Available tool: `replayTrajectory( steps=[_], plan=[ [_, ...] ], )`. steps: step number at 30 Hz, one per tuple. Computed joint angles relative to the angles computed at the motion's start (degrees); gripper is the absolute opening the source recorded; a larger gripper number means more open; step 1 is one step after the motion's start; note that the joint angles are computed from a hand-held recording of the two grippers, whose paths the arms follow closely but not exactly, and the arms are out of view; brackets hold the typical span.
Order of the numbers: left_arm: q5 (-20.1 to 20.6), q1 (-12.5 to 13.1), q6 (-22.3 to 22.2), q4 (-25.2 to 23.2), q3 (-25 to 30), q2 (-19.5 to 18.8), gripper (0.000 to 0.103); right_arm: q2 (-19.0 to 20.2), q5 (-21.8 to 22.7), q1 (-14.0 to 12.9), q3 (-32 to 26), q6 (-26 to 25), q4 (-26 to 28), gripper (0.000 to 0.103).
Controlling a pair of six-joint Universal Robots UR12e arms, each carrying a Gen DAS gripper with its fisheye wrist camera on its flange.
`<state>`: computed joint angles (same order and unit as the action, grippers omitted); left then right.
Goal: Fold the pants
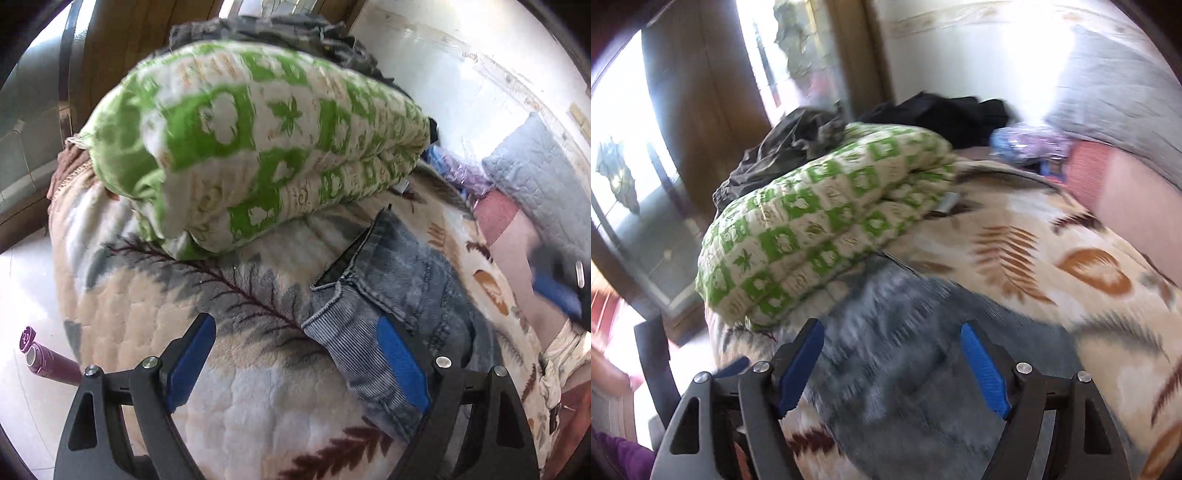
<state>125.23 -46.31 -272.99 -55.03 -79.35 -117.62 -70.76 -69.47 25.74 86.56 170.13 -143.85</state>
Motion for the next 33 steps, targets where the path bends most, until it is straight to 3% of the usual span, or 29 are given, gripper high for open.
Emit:
replayTrajectory(
  steps=[3, 5, 9, 12, 18, 22, 23, 25, 27, 31, 33],
  plan=[
    [-0.94, 0.42, 2.84, 5.36, -1.09, -0.28, 0.089, 4.07, 0.95, 0.98, -5.95, -0.86, 4.93, 0.080],
    [-1.92, 0.81, 4.08, 3.84, -0.33, -0.79, 0.089, 6.80, 2.43, 1.23, -10.00, -1.54, 9.82, 0.080],
    [-5.26, 1.67, 3.91, 6.71, -1.45, -0.76, 0.089, 11.40, 3.87, 1.73, -16.39, -1.58, 16.23, 0.080],
    [-4.22, 1.66, 4.00, 6.74, -1.25, -0.98, 0.089, 14.54, 3.68, 2.59, -21.36, -4.11, 21.53, 0.080],
    [-3.88, 2.14, 5.67, 8.59, -1.43, -1.30, 0.089, 19.14, -1.87, 4.83, -28.24, -9.20, 28.56, 0.080],
    [-4.13, 2.66, 8.03, 10.64, -1.38, -1.77, 0.087, 20.93, -5.25, 5.51, -30.20, -9.35, 31.21, 0.076],
    [-4.40, 2.80, 9.24, 11.67, -1.43, -1.91, 0.079, 21.10, -6.03, 5.61, -30.11, -9.03, 31.31, 0.072],
    [-5.52, 3.11, 11.53, 13.16, -1.41, -2.19, 0.064, 21.37, -6.63, 5.62, -30.08, -9.22, 32.02, 0.050],
    [-6.89, 3.39, 13.70, 15.60, -1.68, -2.39, 0.043, 21.10, -7.98, 5.65, -29.17, -9.08, 30.90, 0.036],
    [-9.07, 3.99, 15.35, 18.66, -2.20, -2.59, 0.029, 19.88, -7.52, 5.06, -27.09, -7.63, 28.35, 0.018],
    [-9.29, 4.09, 15.66, 19.57, -2.32, -2.65, 0.024, 18.69, -7.06, 4.54, -25.38, -7.21, 26.20, 0.014]
  ],
)
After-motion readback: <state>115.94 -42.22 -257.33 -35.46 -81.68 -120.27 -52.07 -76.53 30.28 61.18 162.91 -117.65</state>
